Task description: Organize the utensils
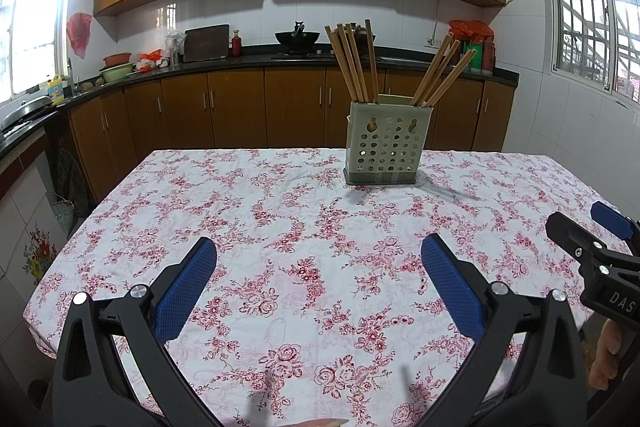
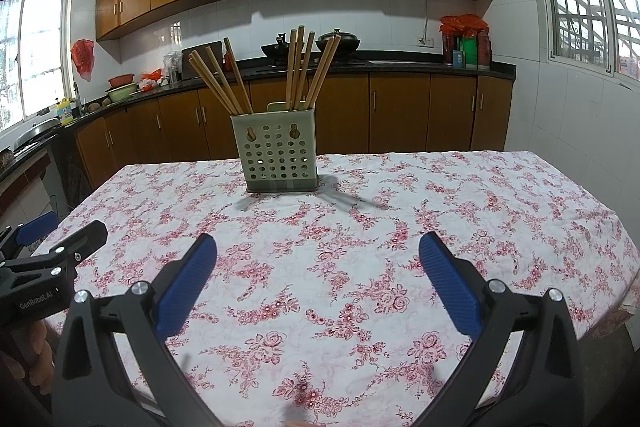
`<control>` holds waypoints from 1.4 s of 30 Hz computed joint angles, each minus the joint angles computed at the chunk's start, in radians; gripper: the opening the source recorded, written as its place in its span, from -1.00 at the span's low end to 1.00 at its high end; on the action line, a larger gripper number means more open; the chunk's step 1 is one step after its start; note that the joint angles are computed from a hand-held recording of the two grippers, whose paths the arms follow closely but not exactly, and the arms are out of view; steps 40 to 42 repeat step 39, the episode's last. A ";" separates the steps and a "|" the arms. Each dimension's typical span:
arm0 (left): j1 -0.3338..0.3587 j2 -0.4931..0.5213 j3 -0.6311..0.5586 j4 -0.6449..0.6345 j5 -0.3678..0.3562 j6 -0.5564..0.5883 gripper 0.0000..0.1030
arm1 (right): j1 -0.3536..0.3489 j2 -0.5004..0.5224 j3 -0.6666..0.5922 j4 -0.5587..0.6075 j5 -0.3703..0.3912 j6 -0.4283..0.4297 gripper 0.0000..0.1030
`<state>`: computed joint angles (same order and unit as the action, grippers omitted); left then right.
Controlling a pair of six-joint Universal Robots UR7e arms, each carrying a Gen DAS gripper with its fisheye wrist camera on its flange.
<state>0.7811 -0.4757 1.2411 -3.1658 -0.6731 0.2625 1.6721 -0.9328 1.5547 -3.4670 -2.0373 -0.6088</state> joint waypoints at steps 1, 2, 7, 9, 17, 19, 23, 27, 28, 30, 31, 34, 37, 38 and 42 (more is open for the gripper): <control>0.000 0.000 0.000 0.001 0.000 -0.001 0.97 | 0.000 0.000 0.000 0.000 0.000 0.000 0.92; 0.000 0.000 0.000 0.001 0.000 -0.001 0.97 | 0.000 0.000 0.000 0.000 0.000 0.000 0.92; 0.000 0.000 -0.001 0.001 0.000 -0.001 0.97 | 0.000 0.000 0.000 0.000 0.000 0.000 0.92; 0.000 0.000 -0.001 0.002 0.000 -0.002 0.97 | 0.000 0.000 0.000 0.000 0.001 -0.001 0.92; 0.000 -0.001 0.000 0.005 -0.001 -0.003 0.97 | -0.001 -0.001 0.000 0.001 0.000 0.000 0.92; 0.001 -0.001 -0.001 0.005 -0.001 -0.002 0.97 | -0.001 -0.001 0.000 0.001 0.000 0.000 0.92; 0.000 -0.001 -0.001 0.007 0.002 -0.004 0.97 | 0.000 0.000 0.000 0.001 0.000 0.000 0.92; -0.005 0.008 -0.003 -0.012 0.016 0.000 0.97 | -0.001 -0.001 0.000 0.001 0.001 0.000 0.92; -0.006 0.008 -0.002 -0.016 0.018 0.000 0.97 | -0.001 -0.001 0.000 0.001 0.001 -0.001 0.92; -0.007 0.009 -0.002 -0.017 0.021 -0.001 0.97 | -0.001 -0.001 0.000 0.001 0.001 0.000 0.92; -0.007 0.009 -0.002 -0.016 0.022 -0.003 0.97 | -0.001 -0.002 0.001 0.001 0.001 0.001 0.92; -0.006 0.009 -0.004 -0.003 0.024 -0.015 0.97 | -0.001 -0.001 0.000 0.000 0.000 0.000 0.92; -0.006 0.008 -0.005 0.000 0.022 -0.015 0.97 | -0.002 -0.003 0.000 0.003 0.003 0.000 0.92; -0.005 0.008 -0.008 0.004 0.021 -0.016 0.97 | -0.002 -0.003 0.000 0.003 0.003 0.000 0.92; -0.006 0.007 -0.006 0.006 0.020 -0.018 0.97 | -0.002 -0.003 0.000 0.003 0.003 0.000 0.92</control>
